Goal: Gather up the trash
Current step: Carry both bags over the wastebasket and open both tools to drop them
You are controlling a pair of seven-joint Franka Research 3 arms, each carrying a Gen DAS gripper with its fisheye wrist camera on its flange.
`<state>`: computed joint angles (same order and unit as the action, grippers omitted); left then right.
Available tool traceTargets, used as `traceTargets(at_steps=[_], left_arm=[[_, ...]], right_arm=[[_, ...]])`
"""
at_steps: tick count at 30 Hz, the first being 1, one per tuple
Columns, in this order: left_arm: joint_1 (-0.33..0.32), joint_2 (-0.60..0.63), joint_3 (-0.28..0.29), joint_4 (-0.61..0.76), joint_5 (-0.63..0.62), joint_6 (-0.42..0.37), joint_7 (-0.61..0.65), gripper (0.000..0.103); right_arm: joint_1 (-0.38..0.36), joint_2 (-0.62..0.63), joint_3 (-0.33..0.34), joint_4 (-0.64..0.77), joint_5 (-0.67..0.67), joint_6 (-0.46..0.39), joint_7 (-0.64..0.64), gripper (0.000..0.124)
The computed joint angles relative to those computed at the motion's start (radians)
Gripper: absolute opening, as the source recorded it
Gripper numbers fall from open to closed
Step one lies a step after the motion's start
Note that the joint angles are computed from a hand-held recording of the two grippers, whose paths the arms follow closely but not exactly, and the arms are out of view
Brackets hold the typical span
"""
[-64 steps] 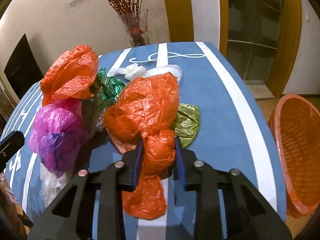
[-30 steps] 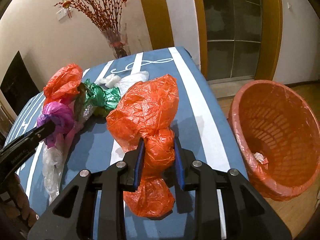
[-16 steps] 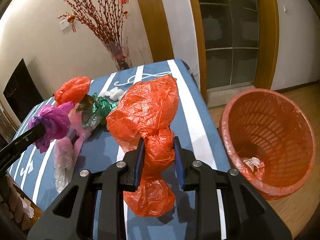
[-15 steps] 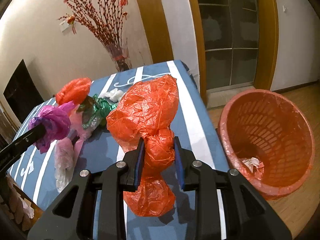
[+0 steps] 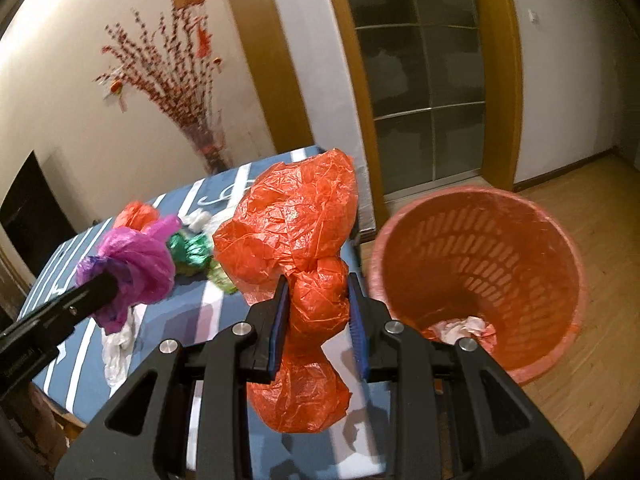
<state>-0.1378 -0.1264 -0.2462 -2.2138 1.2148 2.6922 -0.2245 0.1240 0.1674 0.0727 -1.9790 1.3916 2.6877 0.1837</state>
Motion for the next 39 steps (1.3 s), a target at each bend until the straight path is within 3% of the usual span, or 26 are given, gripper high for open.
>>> traceTargets(at_steps=[9, 17, 27, 35, 39], left_arm=[[-0.037, 0.168, 0.032, 0.171, 0.030, 0.072, 0.027, 0.030], [-0.107, 0.322, 0.083, 0.339, -0.003, 0.117, 0.129, 0.030], [-0.169, 0.516, 0.142, 0.548, -0.193, 0.182, 0.370, 0.030], [-0.192, 0.636, 0.164, 0.670, -0.379, 0.191, 0.561, 0.031], [-0.210, 0.665, 0.191, 0.696, -0.455, 0.193, 0.615, 0.037]], right_arm=[[-0.045, 0.043, -0.019, 0.060, 0.050, 0.054, -0.011, 0.027], [-0.085, 0.099, -0.013, 0.127, 0.047, 0.096, 0.046, 0.028], [-0.129, 0.201, 0.016, 0.229, -0.052, 0.128, 0.177, 0.028], [-0.160, 0.272, 0.047, 0.299, -0.153, 0.134, 0.273, 0.028], [-0.173, 0.311, 0.057, 0.345, -0.217, 0.125, 0.331, 0.029]])
